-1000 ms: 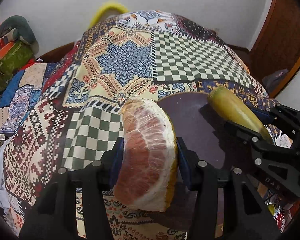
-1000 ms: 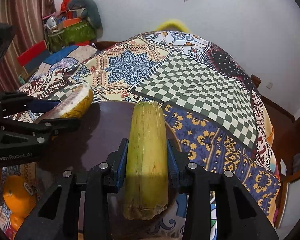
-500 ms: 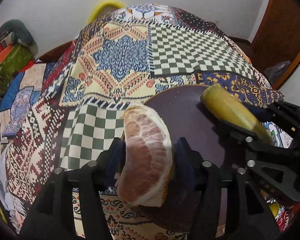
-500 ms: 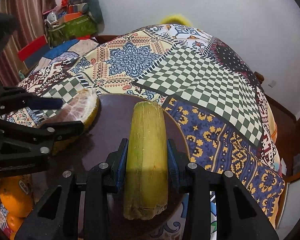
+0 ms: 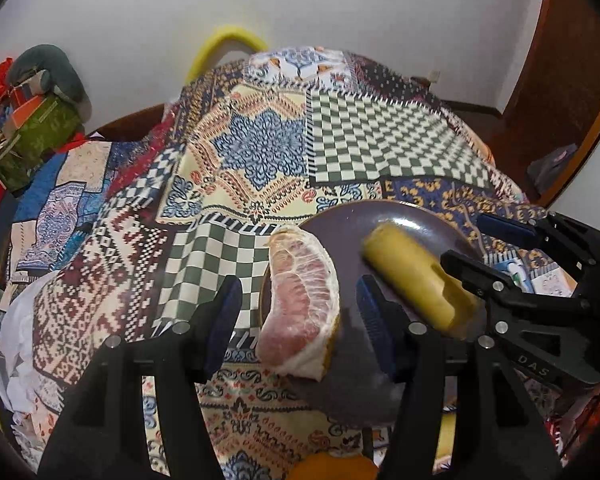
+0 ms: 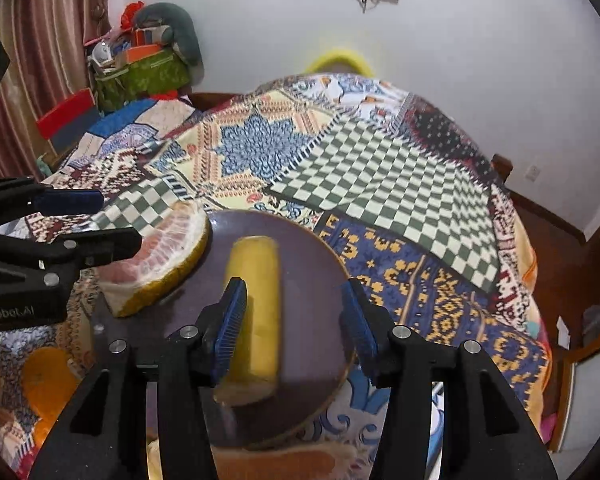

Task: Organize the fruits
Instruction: 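Lower pomelo segment onto plate with left tool while right lowers yellow fruit and opens, then grasp large orange with left tool while right tool moves toward another large orange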

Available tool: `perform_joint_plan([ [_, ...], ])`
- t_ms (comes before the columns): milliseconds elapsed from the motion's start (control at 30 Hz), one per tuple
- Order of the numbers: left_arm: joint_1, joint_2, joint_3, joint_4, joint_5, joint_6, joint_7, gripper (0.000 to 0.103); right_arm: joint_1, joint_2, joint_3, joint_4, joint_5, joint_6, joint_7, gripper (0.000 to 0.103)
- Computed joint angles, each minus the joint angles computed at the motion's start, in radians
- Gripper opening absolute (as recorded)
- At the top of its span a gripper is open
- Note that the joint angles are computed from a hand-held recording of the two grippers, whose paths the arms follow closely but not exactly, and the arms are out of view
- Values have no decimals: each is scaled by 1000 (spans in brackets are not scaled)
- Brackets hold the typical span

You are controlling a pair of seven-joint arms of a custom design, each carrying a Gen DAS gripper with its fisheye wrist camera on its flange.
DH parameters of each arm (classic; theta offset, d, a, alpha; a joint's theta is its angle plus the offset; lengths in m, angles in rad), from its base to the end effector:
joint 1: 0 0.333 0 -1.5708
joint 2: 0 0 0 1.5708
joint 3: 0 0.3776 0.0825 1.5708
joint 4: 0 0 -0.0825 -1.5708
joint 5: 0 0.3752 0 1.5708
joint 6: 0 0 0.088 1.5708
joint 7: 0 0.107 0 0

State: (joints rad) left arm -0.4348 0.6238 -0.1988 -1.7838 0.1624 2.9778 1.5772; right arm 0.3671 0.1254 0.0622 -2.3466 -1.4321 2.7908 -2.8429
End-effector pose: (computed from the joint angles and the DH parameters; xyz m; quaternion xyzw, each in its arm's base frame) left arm 0.5985 -0.4204 0.3330 -0.3946 0.8722 -0.2639 0.1185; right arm 0.4475 0.2544 0.3563 -0.6196 0.7073 -0.2535 0.2271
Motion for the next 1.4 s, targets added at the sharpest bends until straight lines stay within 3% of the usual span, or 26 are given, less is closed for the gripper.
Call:
perform_joint_plan([
  [200, 34, -82, -24, -112, -21, 69, -2, 62, 27, -88, 35, -49, 5, -70, 21, 47],
  [333, 10, -148, 16, -200, -13, 122, -28, 64, 37, -147, 64, -85, 9, -96, 47, 47],
  [467, 36, -205, -4, -285, -19, 164, -30, 68, 53, -201, 99, -120, 23, -138, 73, 56],
  [600, 52, -261, -14, -369, -24, 192, -29, 69, 74, -238, 133, -148, 51, -183, 86, 56],
  [767, 10, -298, 32, -434, -16, 206, -46, 70, 92, -259, 156, -172, 82, -193, 97, 57],
  [933, 3, -306, 39, -481, -11, 198, -54, 71, 104, -262, 169, -193, 79, -188, 145, 59],
  [1067, -39, -287, 84, -490, 5, 184, -80, 71, 116, -255, 174, -201, 80, -195, 179, 59],
  [1200, 34, -248, 2, -463, -12, 140, -57, 71, 115, -242, 165, -209, 63, -178, 211, 59],
  [1400, 97, -191, -76, -421, -48, 106, -21, 75, 113, -234, 156, -214, 45, -172, 224, 59],
])
